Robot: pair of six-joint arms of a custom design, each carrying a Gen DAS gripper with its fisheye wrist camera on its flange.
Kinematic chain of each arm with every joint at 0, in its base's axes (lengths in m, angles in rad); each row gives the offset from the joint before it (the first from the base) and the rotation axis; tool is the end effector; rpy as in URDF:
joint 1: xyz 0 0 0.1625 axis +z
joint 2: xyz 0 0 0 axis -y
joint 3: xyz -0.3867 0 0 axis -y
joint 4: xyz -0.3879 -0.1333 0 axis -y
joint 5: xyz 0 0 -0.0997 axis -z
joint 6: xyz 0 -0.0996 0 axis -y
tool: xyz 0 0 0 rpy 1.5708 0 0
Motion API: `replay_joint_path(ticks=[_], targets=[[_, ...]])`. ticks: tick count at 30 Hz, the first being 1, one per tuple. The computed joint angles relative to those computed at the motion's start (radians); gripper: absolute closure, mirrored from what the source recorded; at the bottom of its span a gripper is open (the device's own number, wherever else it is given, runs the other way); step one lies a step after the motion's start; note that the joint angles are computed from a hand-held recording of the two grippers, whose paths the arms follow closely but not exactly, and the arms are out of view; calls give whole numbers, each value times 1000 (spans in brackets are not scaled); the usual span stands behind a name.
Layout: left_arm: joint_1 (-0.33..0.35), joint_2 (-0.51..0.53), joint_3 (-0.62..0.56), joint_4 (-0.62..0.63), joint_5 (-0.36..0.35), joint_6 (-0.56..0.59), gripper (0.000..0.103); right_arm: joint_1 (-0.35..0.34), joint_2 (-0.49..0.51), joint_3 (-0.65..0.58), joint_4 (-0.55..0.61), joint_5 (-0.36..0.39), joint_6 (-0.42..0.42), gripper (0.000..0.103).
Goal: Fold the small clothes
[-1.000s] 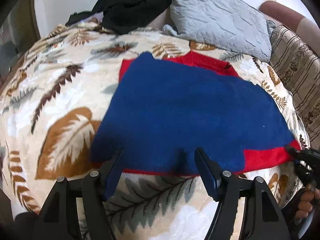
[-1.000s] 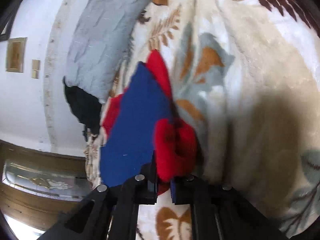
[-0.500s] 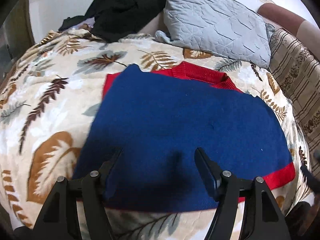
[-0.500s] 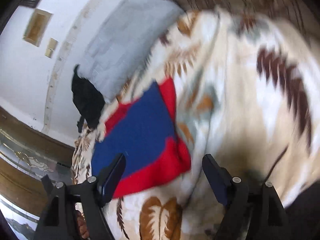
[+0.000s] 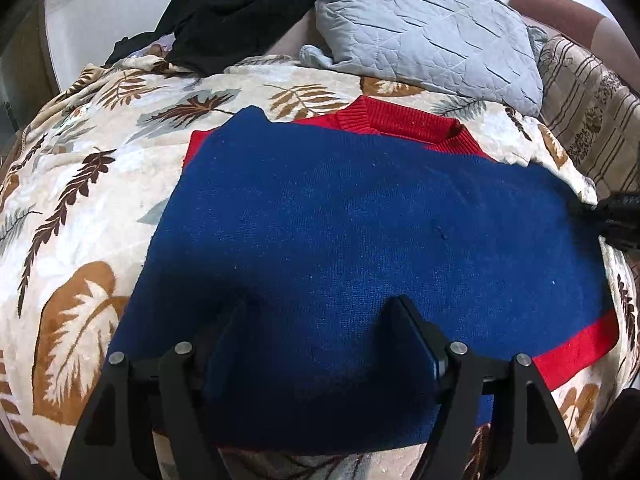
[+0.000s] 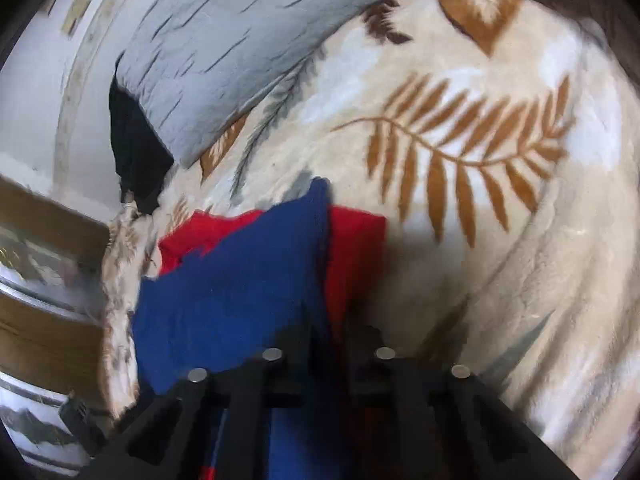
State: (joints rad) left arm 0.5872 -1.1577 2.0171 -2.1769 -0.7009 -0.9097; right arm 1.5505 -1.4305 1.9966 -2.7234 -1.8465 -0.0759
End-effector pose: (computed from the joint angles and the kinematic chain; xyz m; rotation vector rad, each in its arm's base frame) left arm -0.2910 -0.4452 0.1357 0.2252 2.3380 -0.7095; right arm 0.0957 -0.5196 0.3127 -0.0385 -2.7337 0.8057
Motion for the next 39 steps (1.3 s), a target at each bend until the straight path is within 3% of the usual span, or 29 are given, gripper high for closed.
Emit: replay_joint_path(ticks=[3,4,6,7,8,9,12,15,18,20,22,25,28,30,32,33,35,37,39], targets=[[2,1,-1,-2,1,0,28,0,-3,23,-40,-45,29,87],[2,1,-5,10,-2,-5,28,-21,13,19,-11,-50,48,80],[3,-3,-7,21,-12,-4,28,-41,-8,52,-68,4,53,71],[3,-4,-7,23,-16,-3,28,-40,-21,64,-78,8,56,47],[4,-5,-8,24,-17,-4,28,-33,-36,78,-89,3,58,31],[3,-4,-9,29,-17,-7,28,-19,-57,100,-115,-12,48,22],[0,-1,-14,47,-16,-23,28,20,-118,151,-145,-10,33,22],[-2,0,-13,52,-14,-23,28,40,-202,228,-146,110,21,22],[-1,1,-17,62,-16,-26,27,17,-229,271,-91,220,-5,22],[-1,1,-20,68,-19,-27,27,-18,-196,277,-88,186,16,23],[-2,-6,-18,75,-25,-21,27,-65,-219,311,-130,237,87,28],[-10,-32,-1,57,-28,-28,27,6,-263,330,-157,178,97,26],[-34,-77,62,-46,32,-30,27,24,-343,400,-170,227,100,26],[-43,-91,104,-121,85,-10,27,4,-371,447,-166,281,108,25],[-15,-86,96,-99,50,2,27,-59,-370,494,-186,346,96,25],[-2,-83,95,-96,35,10,27,-108,-359,523,-235,337,114,25],[-15,-84,108,-106,61,37,27,-164,-378,579,-316,397,197,32],[-41,-98,126,-118,103,25,27,-98,-400,560,-273,339,225,30],[-65,-121,151,-132,173,-13,27,-12,-392,526,-257,288,172,30]])
